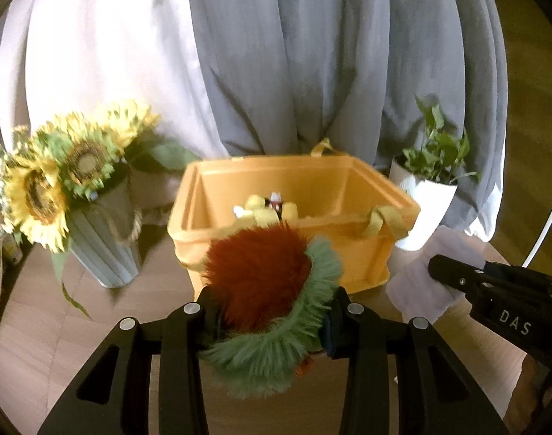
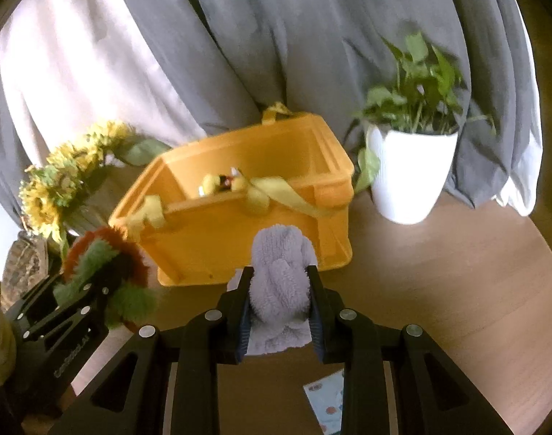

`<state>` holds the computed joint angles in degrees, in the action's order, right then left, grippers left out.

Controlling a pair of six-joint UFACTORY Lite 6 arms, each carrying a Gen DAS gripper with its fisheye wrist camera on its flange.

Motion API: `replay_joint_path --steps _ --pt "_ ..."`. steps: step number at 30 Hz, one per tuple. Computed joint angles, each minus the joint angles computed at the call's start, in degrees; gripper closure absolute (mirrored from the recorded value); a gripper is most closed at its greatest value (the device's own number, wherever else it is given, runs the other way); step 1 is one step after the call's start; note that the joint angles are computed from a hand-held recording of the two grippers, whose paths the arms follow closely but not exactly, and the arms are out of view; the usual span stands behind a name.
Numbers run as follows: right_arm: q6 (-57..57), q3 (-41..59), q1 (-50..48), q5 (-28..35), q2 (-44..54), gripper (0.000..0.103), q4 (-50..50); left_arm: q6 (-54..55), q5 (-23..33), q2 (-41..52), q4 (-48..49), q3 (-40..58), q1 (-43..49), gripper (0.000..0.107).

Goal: Organize soft objects
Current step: 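Lift the pompom and scrunchie and carry both tools over the orange crate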

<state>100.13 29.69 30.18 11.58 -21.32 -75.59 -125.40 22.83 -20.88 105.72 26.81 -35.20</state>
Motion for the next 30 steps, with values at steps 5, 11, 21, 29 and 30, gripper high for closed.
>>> replay_joint_path --steps 5,11,21,29,30 --pt "2.76 1.36 1.92 1.87 -1.78 0.075 -3.33 5.55 1.32 -4.20 -4.06 -0.01 -0.41 0.069" --pt "4.52 3.17 3.16 2.83 -3.33 0.075 -5.47 9.97 0.85 -7.44 -6.95 1.13 0.43 0.069" --pt "12.09 7.25 3.52 4.03 -2.29 0.075 -14.60 9.78 0.45 -7.56 -3.30 4.62 2.75 0.069" --pt "16.50 11.37 1.78 3.61 -0.08 0.075 -20.77 7.68 1.14 -5.99 2.17 8.63 3.90 0.069" --pt "16.93 12.03 1.66 3.65 0.35 0.075 -21.40 7.51 1.15 -5.43 2.83 9.53 4.12 0.069"
